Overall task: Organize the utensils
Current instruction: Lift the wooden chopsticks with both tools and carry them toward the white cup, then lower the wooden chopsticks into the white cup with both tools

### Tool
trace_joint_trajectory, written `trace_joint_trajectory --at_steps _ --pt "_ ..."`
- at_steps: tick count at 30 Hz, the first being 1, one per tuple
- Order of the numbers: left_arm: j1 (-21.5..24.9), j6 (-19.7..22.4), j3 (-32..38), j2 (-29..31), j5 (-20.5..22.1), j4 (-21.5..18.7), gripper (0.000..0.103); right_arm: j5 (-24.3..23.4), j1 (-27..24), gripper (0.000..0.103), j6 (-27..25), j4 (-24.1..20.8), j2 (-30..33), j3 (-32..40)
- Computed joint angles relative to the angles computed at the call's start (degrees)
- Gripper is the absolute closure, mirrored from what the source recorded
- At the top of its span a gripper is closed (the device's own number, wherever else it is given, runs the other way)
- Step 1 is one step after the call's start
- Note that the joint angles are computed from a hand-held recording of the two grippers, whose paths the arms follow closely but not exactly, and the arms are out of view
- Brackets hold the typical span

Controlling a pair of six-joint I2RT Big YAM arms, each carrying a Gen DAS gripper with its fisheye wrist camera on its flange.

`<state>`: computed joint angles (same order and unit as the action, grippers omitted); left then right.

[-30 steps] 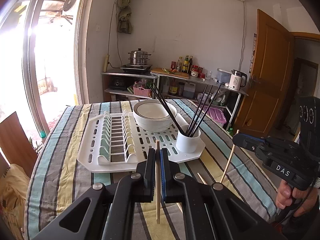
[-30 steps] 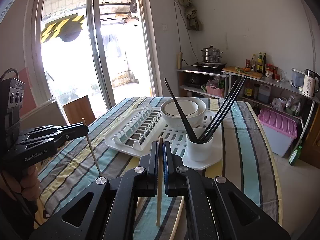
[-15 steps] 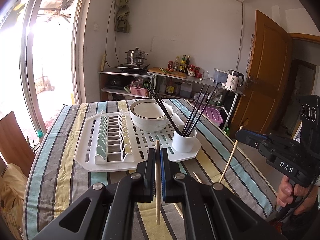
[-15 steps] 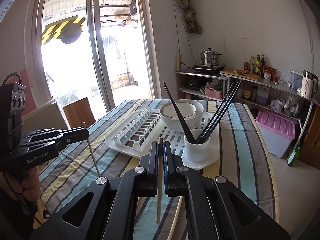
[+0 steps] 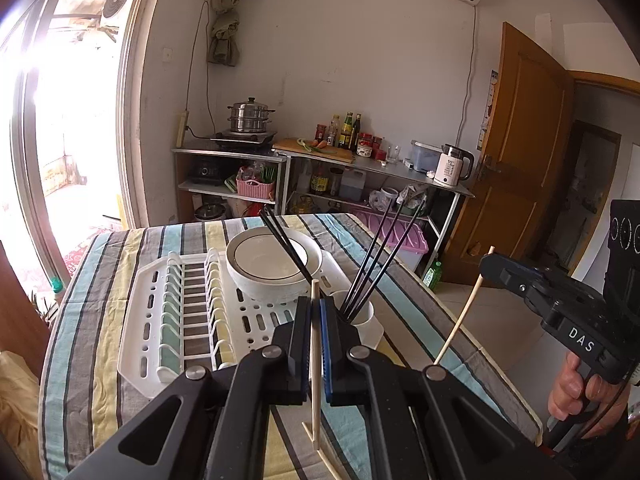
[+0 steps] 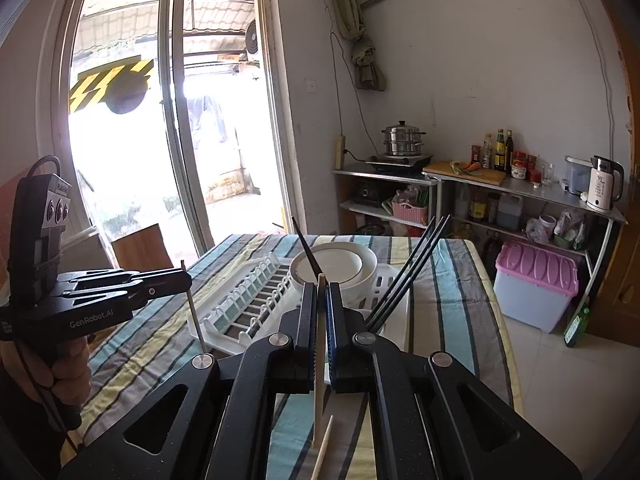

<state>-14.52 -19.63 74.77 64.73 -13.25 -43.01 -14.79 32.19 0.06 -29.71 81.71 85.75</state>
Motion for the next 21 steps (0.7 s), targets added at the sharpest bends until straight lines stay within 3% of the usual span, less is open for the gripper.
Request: trace_joint_trajectory --at_steps 13,21 --pt "3.2 1.4 14.3 12.2 4.5 1.8 0.099 -0.1 -1.9 0.099 2.5 0.4 7.9 11.4" --pt "4.7 1.1 19.1 17.4 5.8 4.3 0.099 -0.1 -1.9 0.099 2.5 0.9 12.1 16.2"
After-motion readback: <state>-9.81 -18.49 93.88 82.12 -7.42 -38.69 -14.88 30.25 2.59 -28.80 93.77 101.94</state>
